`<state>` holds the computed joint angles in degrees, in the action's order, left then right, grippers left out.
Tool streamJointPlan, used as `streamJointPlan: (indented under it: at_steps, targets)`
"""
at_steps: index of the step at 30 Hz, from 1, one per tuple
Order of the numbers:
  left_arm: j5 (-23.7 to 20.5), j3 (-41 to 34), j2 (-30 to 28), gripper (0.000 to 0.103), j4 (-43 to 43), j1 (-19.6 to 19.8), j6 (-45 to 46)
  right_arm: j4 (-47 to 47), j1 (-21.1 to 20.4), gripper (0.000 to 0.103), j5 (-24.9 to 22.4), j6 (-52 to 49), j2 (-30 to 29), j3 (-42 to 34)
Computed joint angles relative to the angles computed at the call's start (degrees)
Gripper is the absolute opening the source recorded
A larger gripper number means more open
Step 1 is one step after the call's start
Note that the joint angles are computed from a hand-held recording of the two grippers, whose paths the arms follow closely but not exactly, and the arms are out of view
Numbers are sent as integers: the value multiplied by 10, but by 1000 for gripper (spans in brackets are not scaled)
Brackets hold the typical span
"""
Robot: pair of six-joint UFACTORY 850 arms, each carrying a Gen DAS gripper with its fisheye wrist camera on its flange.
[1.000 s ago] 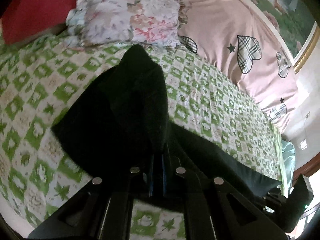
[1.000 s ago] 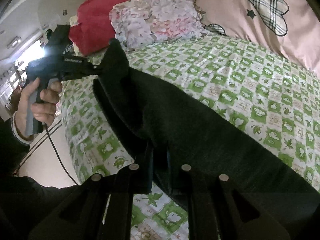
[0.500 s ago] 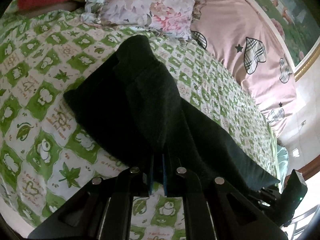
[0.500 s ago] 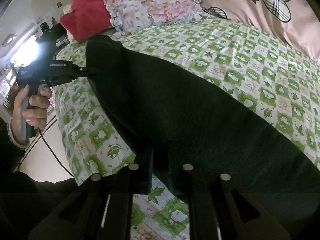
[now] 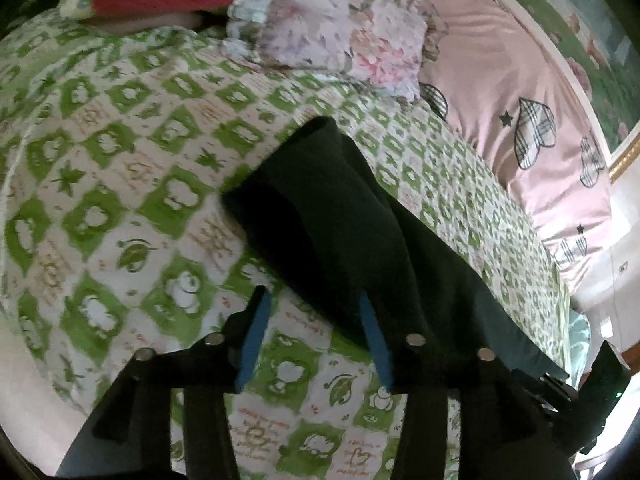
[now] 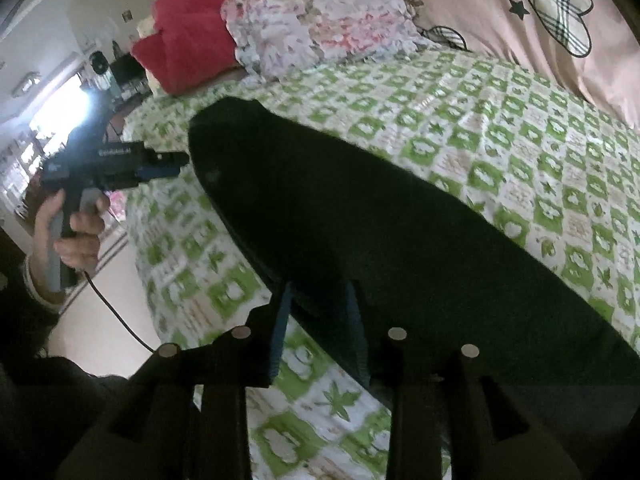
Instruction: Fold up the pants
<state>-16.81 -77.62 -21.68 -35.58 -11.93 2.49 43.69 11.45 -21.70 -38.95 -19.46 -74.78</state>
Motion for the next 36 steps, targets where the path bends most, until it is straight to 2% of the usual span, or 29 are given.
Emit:
streamJointPlan:
  at_steps: [3,7,10,13,16,19,22,26,32,34,36]
  targets:
    - [1,-2,4,64,48,-2,-44,38,-2,36,-6,-26,-7,-14]
    - [-11,-11,0,69,60,0,-53,75,-3,36,-14,-43,-20,-35]
    - [-24,-22,-8,69,53,2,-53,111,-7,40,-24,-58,-36,-59]
    - [-38,-38,-21,69,100,1,-103,147,-13,43,-33,-74,-53,-84]
    - [-47,-51,-32,70,98,5,-112,139,-21,43,-45,-39,-88,-135]
    - [-59,-74,-50,70,141,8,-164,154,-35,43,-67,-24,-128,-187]
    - [-67,-93,-65,70,174,11,-207,95,-49,43,-106,73,-189,-269]
    - [-80,-106,-80,70,156,17,-199,-13,-54,43,-159,186,-264,-370]
    - [-77,-100,-88,70,108,25,-156,-89,-42,43,-248,217,-326,-453]
    - [-73,-104,-93,68,119,23,-163,-113,-34,44,-249,208,-327,-456]
    - [-72,-116,-101,67,154,19,-188,-137,-30,45,-277,210,-342,-485]
